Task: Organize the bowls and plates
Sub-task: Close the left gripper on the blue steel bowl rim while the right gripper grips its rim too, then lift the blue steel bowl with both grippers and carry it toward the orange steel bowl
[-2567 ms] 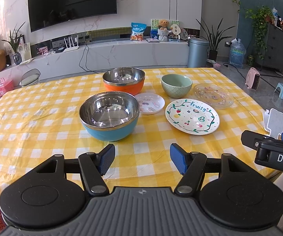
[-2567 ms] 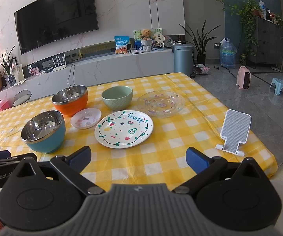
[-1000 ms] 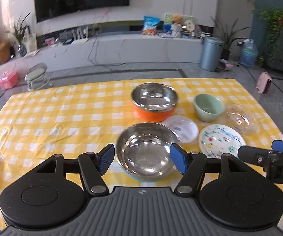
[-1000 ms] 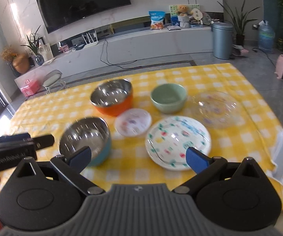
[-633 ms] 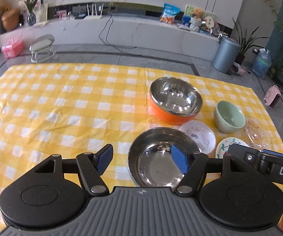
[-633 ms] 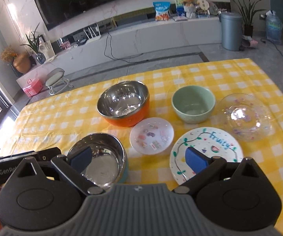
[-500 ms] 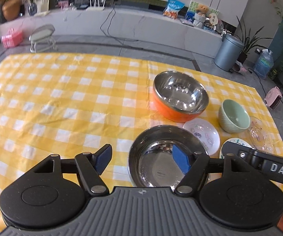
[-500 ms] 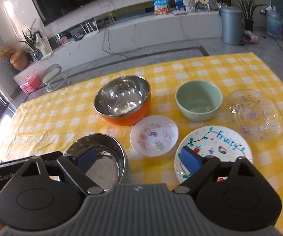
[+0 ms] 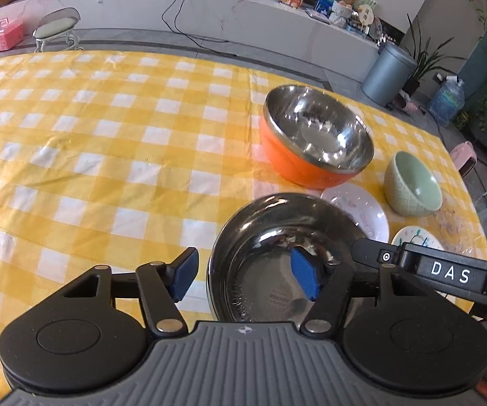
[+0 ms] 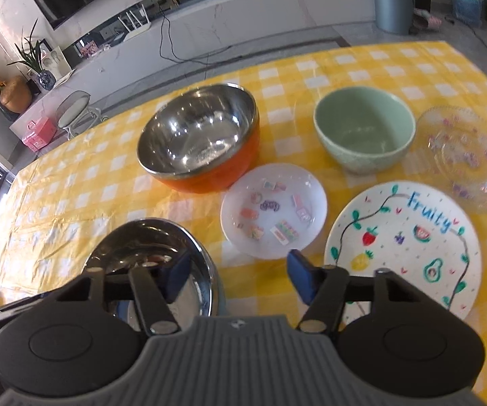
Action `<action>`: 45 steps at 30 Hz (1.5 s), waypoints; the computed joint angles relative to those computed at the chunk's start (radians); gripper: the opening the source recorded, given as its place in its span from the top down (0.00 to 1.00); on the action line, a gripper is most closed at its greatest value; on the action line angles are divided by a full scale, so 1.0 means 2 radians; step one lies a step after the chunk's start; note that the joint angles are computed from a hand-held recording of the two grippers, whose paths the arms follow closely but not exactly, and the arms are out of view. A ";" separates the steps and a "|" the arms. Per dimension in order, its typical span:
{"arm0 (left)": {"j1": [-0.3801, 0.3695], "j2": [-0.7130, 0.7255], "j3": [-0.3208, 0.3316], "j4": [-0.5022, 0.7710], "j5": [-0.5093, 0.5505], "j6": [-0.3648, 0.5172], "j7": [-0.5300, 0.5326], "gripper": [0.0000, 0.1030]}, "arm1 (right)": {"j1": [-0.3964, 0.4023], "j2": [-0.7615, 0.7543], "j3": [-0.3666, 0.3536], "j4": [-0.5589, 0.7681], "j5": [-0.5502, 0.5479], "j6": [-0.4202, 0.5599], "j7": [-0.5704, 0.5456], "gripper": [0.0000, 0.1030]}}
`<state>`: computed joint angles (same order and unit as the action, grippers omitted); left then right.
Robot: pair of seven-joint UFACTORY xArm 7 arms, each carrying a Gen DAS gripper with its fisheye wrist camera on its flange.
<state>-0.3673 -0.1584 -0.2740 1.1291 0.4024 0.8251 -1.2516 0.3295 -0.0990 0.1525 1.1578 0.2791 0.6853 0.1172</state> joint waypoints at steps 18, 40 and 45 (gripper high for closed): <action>0.006 -0.006 0.004 -0.018 -0.023 -0.007 -0.002 0.87 | 0.004 0.012 0.001 -0.006 0.057 -0.001 -0.032 0.94; -0.003 -0.091 -0.053 -0.018 -0.030 0.062 -0.043 0.90 | 0.021 -0.157 -0.035 -0.113 0.111 0.043 -0.029 0.94; -0.009 -0.103 -0.069 -0.024 -0.031 0.071 -0.069 0.90 | 0.023 -0.200 -0.039 -0.148 0.119 0.044 -0.023 0.93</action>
